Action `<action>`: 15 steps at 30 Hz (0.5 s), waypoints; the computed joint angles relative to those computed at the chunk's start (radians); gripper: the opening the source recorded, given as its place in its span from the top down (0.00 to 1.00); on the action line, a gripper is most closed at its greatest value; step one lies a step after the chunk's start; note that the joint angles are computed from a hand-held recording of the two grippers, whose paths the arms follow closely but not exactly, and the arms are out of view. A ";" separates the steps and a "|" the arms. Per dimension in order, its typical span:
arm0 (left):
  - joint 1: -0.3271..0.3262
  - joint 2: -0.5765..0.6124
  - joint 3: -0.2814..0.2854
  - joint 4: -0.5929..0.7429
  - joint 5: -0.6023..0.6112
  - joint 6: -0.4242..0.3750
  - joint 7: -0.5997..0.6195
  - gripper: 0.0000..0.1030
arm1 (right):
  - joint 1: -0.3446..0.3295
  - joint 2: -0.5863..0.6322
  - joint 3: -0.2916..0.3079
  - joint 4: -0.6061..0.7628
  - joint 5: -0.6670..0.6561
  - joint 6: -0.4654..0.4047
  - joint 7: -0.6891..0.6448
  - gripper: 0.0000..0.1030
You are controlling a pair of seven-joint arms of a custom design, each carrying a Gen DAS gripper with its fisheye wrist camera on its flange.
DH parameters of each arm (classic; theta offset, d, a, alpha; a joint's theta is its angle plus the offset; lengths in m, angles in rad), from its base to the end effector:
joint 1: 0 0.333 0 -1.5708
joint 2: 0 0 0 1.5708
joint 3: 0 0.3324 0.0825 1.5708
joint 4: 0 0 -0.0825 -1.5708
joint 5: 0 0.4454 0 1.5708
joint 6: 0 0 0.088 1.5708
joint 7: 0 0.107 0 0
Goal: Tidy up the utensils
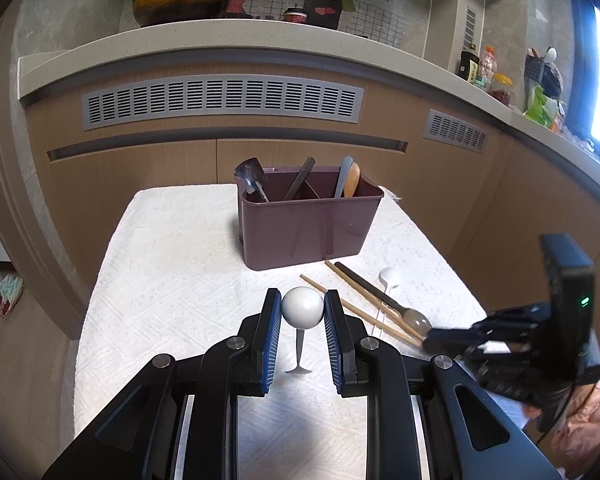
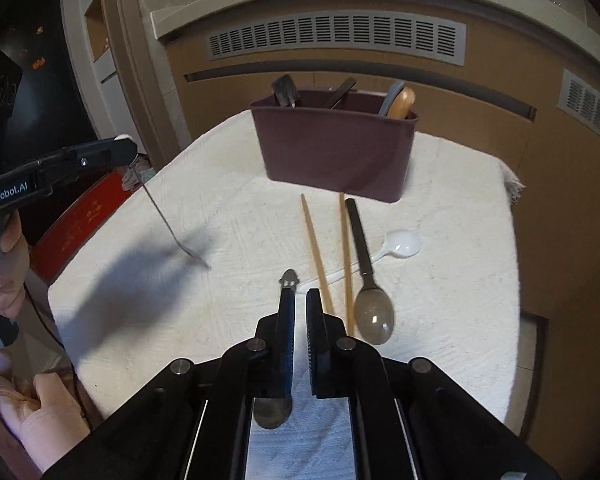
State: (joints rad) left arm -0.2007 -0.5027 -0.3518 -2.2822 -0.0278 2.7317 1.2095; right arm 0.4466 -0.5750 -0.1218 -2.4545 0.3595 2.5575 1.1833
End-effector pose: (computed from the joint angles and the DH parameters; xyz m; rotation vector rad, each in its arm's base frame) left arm 0.4209 -0.2954 0.6446 -1.5559 1.9304 -1.1027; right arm 0.4532 0.1405 0.5686 -2.0611 1.2567 -0.2925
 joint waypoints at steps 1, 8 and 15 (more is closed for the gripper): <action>-0.002 0.002 0.001 0.002 -0.001 -0.002 0.001 0.78 | 0.013 0.022 -0.007 0.008 0.016 -0.005 -0.004 0.80; -0.003 0.007 0.008 0.000 -0.008 -0.007 0.003 0.78 | -0.001 0.204 0.039 0.088 0.029 0.043 0.001 0.74; -0.001 0.014 0.010 -0.003 -0.012 -0.008 -0.004 0.78 | -0.064 0.216 0.115 0.096 -0.124 0.069 0.074 0.85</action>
State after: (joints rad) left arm -0.2020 -0.4885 -0.3417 -2.2853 -0.0396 2.7238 1.2055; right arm 0.3831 -0.3590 -0.0071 -2.3580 0.2354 2.6261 1.2573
